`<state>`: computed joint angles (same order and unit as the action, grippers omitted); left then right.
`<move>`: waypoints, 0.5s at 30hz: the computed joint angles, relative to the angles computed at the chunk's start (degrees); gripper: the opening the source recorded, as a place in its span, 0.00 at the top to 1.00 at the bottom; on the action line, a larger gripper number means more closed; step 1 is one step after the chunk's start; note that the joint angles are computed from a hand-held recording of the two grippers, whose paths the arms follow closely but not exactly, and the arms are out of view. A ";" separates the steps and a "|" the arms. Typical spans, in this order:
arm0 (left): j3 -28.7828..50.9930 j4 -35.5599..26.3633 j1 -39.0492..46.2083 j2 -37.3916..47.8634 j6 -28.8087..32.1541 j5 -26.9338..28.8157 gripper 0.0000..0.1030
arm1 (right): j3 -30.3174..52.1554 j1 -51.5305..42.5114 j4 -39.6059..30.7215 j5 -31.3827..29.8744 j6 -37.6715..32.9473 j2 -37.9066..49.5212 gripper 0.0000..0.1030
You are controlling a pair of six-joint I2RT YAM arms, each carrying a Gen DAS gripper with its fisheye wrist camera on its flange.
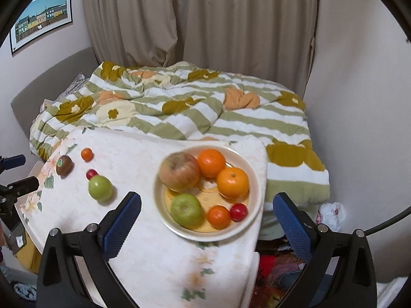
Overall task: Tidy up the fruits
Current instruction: 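Move both open grippers back over the remaining loose fruit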
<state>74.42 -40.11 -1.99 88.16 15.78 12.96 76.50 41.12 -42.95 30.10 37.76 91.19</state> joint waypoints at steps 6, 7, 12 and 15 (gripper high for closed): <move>6.59 -2.34 10.32 5.83 7.26 5.10 0.00 | 14.23 4.45 -5.13 2.16 5.87 10.91 0.01; 8.10 -2.94 11.60 7.16 8.33 5.82 0.00 | 16.44 4.90 -5.90 2.08 6.64 12.66 0.01; 17.66 -6.56 17.14 15.15 14.58 9.20 0.00 | 32.76 7.34 -12.97 1.45 11.31 25.08 0.01; 24.01 -9.47 19.22 20.27 17.81 10.72 0.00 | 43.12 8.22 -17.75 0.71 13.69 32.59 0.01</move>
